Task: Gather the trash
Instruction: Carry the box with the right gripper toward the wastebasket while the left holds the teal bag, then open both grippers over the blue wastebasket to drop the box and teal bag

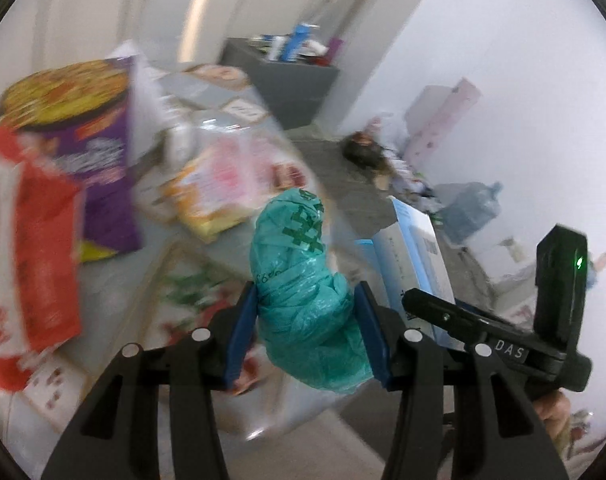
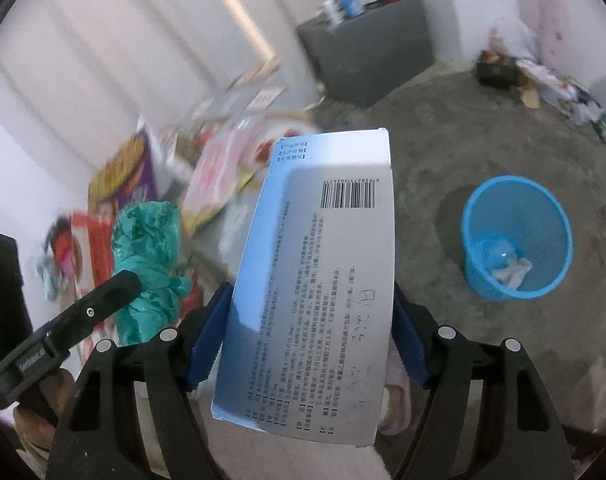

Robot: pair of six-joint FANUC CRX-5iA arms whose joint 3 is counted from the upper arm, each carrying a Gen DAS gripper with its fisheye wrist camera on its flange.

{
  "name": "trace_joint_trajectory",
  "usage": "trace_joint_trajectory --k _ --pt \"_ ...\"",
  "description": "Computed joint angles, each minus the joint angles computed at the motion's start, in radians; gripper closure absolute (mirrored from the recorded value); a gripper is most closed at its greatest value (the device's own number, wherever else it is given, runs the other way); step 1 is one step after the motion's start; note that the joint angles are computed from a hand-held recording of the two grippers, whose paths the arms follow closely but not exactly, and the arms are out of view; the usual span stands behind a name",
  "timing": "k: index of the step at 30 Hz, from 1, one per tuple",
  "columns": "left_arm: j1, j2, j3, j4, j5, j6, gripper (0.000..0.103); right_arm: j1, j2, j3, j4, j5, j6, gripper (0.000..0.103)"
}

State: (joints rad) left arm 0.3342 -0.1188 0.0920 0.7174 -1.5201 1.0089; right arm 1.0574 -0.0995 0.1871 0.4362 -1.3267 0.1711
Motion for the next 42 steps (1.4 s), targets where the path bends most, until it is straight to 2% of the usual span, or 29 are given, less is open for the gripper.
trace_joint_trajectory --k 6,9,13,19,20,21,23,25,27,30,34,38,42 --pt "-0.173 0.142 0.132 0.061 -0.03 0.045 0.055 -0.019 -0.162 -0.174 0.07 0.002 -0.207 0.033" --pt "-0.277 0.255 0.251 0.041 -0.071 0.114 0.055 -0.066 -0.246 -0.275 0.05 0.062 -0.297 0.033" --pt "-0.403 0.415 0.423 -0.006 -0.117 0.207 0.055 -0.192 -0.342 -0.403 -0.041 0.207 -0.34 0.033" --pt "-0.574 0.644 0.721 -0.11 -0.17 0.321 0.053 -0.41 -0.359 -0.49 -0.187 0.337 -0.295 0.03" --pt "-0.598 0.683 0.77 -0.12 -0.177 0.333 0.051 -0.427 -0.367 -0.504 -0.19 0.35 -0.3 0.029" --pt "-0.619 0.718 0.813 -0.133 -0.189 0.344 0.044 -0.473 -0.365 -0.523 -0.223 0.389 -0.279 0.023" --pt "-0.649 0.773 0.894 -0.174 -0.199 0.382 0.034 -0.519 -0.347 -0.524 -0.256 0.381 -0.291 0.019" --pt "-0.666 0.796 0.93 -0.208 -0.182 0.423 0.034 -0.536 -0.348 -0.547 -0.25 0.375 -0.335 0.019" --pt "-0.663 0.799 0.924 -0.188 -0.177 0.435 0.032 -0.521 -0.367 -0.577 -0.228 0.388 -0.384 0.019" --pt "-0.642 0.748 0.84 -0.167 -0.142 0.4 0.031 -0.509 -0.376 -0.584 -0.222 0.395 -0.391 0.019" --pt "-0.608 0.676 0.757 -0.174 -0.117 0.353 0.031 -0.448 -0.399 -0.572 -0.173 0.333 -0.377 0.019" --pt "-0.552 0.559 0.644 -0.179 -0.052 0.274 0.031 -0.388 -0.386 -0.539 -0.12 0.283 -0.327 0.019" --pt "-0.464 0.419 0.491 -0.133 0.026 0.178 0.031 -0.312 -0.37 -0.498 -0.058 0.261 -0.3 0.02"
